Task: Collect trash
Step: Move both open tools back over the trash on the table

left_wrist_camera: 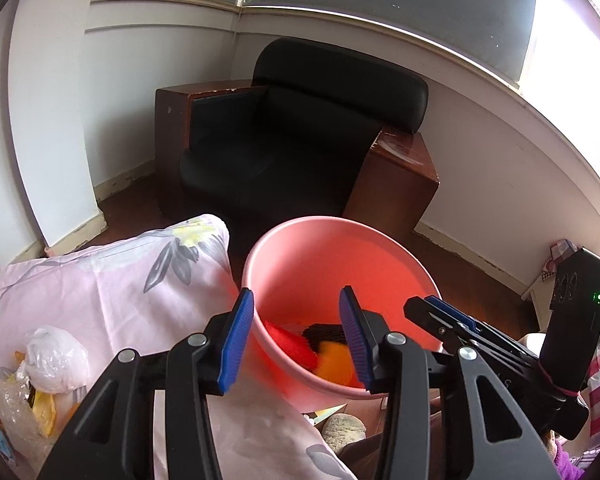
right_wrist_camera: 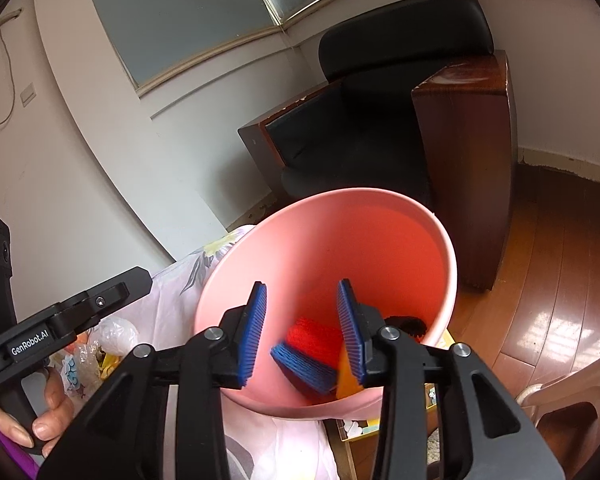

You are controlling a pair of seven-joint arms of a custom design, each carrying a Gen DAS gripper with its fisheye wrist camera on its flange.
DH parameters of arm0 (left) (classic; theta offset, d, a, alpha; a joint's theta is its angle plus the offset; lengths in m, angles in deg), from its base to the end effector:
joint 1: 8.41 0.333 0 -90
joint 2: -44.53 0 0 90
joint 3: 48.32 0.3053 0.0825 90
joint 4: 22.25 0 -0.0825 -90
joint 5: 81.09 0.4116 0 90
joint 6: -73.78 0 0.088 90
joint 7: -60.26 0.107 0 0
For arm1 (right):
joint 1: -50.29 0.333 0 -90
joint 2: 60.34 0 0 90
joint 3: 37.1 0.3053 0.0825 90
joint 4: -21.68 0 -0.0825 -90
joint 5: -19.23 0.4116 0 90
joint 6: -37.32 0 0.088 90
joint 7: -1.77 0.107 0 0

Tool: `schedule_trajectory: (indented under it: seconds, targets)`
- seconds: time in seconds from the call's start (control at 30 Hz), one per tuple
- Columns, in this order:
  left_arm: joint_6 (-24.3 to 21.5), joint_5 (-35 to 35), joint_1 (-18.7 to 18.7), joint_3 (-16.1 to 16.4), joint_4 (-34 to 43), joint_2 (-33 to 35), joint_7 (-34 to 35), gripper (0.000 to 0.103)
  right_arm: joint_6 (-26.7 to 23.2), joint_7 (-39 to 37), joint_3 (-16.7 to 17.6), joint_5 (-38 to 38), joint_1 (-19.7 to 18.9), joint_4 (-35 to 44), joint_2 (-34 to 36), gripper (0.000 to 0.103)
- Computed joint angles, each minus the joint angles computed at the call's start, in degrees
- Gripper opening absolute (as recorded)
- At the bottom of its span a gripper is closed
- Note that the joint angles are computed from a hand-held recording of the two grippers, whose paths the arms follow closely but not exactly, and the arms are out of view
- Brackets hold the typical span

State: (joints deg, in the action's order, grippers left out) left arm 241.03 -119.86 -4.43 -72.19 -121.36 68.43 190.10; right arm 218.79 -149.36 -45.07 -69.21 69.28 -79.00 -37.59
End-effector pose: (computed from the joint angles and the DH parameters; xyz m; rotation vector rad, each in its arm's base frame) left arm 0.6981 -0.1720 0.4124 -1.5097 2.1215 -1.1952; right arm 0.6392 0.2262 0.3665 -1.3161 1.7575 -0.5100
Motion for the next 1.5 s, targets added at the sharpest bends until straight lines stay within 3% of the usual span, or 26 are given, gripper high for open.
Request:
schedule_trajectory:
  seconds: [0.2,0.5,0.57,0.67,1.03,1.33,1.37,1.5]
  targets:
    - [0.9,-4.4,2.5,-1.5,-3.2,-2.9,3.4,0.044,-1.0,1.9,1.4,-2.9,-0.1,-0.9,-1.5,0.038]
    - [2.3,-15.2,3.0,0.2,-9.7,-9.3,11.8,0.044,-0.2,-1.2,4.7,-1.0,-0.8,-2.1,-2.8,0.038]
    - [2.7,-18.0,2.7,1.1,-11.3,-10.9,13.8,0.044,0.4,-3.4,4.5,1.0,0.0,-2.3,-2.7,0.038]
    - [3.4,-21.4,1.9,2.9,-13.4,-13.2,16.1,0.054,1.1,-7.7,4.0,5.0,1.5,-2.6,-2.5,0.038]
    - [7.1,-35.6,-2.4,9.5,-21.1,-20.2,30.2,0.054,2.6,-18.6,2.0,15.9,7.0,-3.9,-1.9,0.038]
    - [11.0,-37.3,-5.9,14.9,-27.1,-23.5,31.7,0.054,5.3,-25.2,0.1,24.1,10.1,-5.1,-1.1,0.038]
    - [11.6,-36.8,-6.0,15.2,-28.0,-23.8,31.3,0.054,5.2,-26.4,0.8,25.3,9.7,-5.3,-1.1,0.038]
    - [11.9,-32.2,-5.9,16.8,-31.0,-24.9,26.2,0.054,3.4,-36.2,10.4,32.7,2.3,-5.3,0.1,0.038]
